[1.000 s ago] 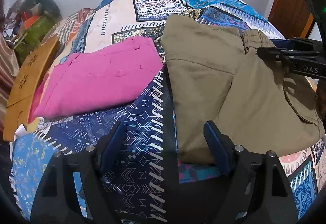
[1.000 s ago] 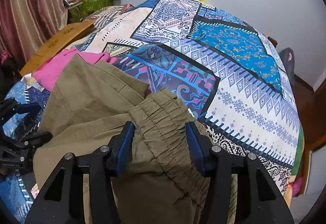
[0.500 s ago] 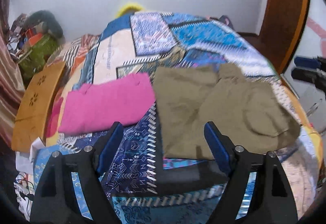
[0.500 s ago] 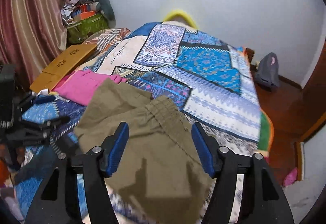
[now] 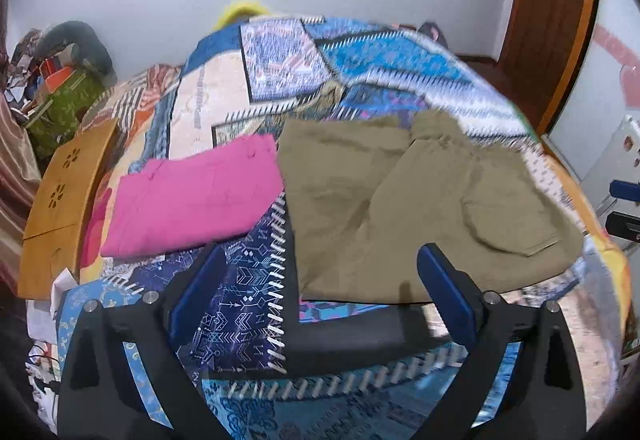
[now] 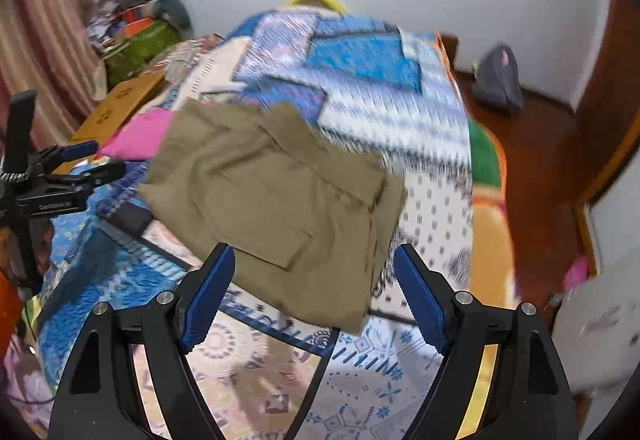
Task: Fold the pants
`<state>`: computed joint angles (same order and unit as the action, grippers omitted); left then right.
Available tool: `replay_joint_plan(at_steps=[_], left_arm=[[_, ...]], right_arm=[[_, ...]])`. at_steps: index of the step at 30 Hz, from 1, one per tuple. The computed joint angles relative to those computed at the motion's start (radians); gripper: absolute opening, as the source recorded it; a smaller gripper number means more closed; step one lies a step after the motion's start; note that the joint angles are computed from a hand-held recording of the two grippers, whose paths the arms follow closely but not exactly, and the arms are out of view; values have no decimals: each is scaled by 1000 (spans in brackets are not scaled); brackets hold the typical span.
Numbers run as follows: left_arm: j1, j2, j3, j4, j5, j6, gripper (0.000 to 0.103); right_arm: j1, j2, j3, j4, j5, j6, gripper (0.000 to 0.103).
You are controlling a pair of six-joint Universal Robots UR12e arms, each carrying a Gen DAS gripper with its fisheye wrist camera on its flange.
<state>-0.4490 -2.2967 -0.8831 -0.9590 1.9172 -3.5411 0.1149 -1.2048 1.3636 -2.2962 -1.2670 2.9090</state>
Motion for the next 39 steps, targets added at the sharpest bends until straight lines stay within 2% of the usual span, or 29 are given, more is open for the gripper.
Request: replay_joint_plan(at_steps=[5,7,12,15,20,22,23,25,28,29,30,34,35,38,39], left_arm=[[36,-28,19,-37,-127,-47,98],[43,-39,28,-40,-148,-52,98],[54,-74,68,-63,-197,-39,98],[59,-92,88,-67,-227,-38,98],[72,-121,130,-68,-285,-44,97],[76,-135,153,-78,-312,-43,89],[76,-142,167,-85,-312,-40,81],[67,-157,199,-100,-275,-29,71],[50,-173,233,-111,-203,-4,56],[46,-175,238,-108,-198,9,44],[42,-179,248,-112,-191,20,38],[25,-199,294,-132,-124,62,26],[24,-199,296,-132,-121,63,21],[31,-189,289,-119,-149,50,12],[33,-183,283,-111,-158,46,9]], right_arm=[[-10,51,-11,-6,-2,85,79],[-14,80,-36,18,6,99,79],[-23,131,-87,68,41,101,79],[-29,158,-114,95,97,88,79],[-37,182,-135,96,157,82,79],[-35,186,-140,96,157,69,78],[-34,186,-140,93,157,66,76],[-33,186,-139,86,157,68,70],[-35,180,-130,66,152,79,53],[-37,181,-131,66,157,74,51],[-37,180,-130,63,156,68,49],[-33,175,-122,17,140,76,34],[-34,176,-123,3,144,86,26],[-40,170,-123,-24,173,114,17],[-41,168,-124,-27,180,119,16]])
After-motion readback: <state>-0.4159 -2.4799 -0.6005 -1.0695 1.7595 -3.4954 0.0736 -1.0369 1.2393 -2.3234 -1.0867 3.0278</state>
